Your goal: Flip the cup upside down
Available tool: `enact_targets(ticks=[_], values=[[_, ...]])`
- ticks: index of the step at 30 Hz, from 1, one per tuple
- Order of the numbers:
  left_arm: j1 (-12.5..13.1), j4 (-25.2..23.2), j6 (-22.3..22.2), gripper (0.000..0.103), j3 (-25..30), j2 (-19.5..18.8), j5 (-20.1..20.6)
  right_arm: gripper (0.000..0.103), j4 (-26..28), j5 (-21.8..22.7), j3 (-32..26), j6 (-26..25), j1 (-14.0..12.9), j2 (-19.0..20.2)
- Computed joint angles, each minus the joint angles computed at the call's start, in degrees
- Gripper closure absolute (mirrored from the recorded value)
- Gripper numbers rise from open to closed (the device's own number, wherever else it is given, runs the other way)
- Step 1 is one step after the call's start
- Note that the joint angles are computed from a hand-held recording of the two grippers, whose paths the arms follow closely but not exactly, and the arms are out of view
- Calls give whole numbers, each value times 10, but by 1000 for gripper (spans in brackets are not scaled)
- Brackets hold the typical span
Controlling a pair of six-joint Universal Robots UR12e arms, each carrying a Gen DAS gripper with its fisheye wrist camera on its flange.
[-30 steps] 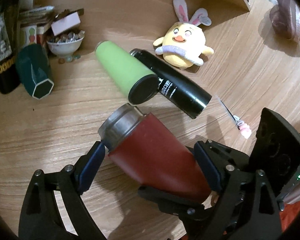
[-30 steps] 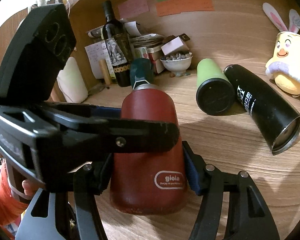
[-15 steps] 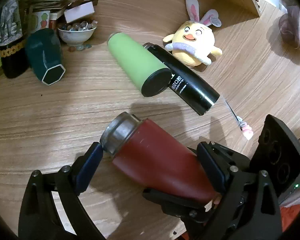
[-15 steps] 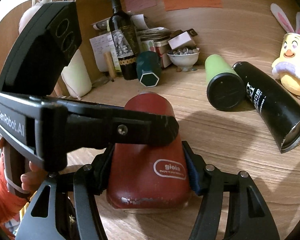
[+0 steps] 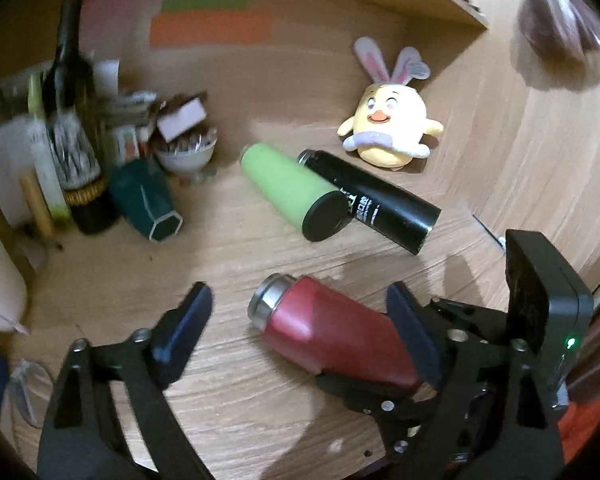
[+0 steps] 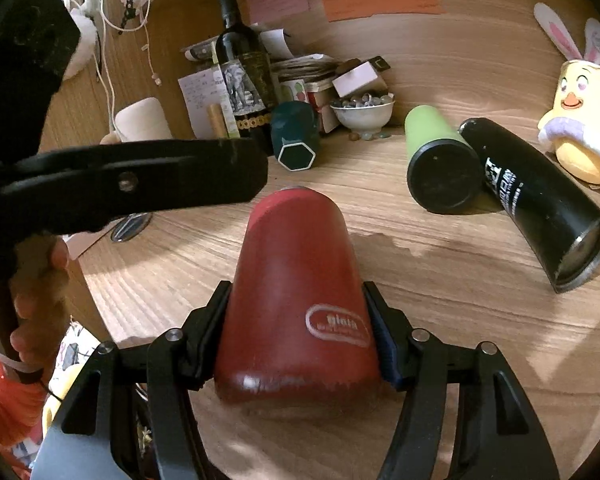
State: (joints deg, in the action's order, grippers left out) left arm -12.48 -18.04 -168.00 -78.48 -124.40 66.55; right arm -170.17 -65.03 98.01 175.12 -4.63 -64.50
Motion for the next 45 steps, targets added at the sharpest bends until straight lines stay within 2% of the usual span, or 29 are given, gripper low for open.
enact_targets(ticks=[2, 3, 5, 7, 10, 14, 17, 23, 33, 41, 45], values=[[-2, 0, 11, 37, -3, 2, -2, 39, -6, -5, 8, 5, -1, -5], [-3, -1, 15, 41, -3, 2, -5, 39, -13, -5, 14, 11, -2, -7], [-6, -5, 23, 59, -3, 1, -3, 39, -20, -9, 21, 15, -3, -9], [-9, -16, 26, 69, 0, -1, 0, 39, -15, -13, 25, 10, -2, -11], [-10, -25, 22, 76, 2, -4, 0, 44, -32, -31, 32, 15, 1, -12], [-12, -25, 20, 77, 1, -4, 4, 45, -43, -27, 35, 25, -1, -13], [-9, -15, 13, 77, -2, -2, -3, 45, -62, -41, 36, 22, 1, -15], [3, -4, -8, 77, -4, 3, -37, 45, -101, -61, 32, 5, 6, -18], [11, 26, -27, 77, 10, -5, -15, 45, -93, -52, -7, -2, 14, -4], [27, -35, -54, 77, 49, -25, -45, 45, -67, -53, -44, 13, 19, 15], [26, -47, -56, 76, 58, -31, -26, 45, -52, -46, -60, 30, 20, 24]])
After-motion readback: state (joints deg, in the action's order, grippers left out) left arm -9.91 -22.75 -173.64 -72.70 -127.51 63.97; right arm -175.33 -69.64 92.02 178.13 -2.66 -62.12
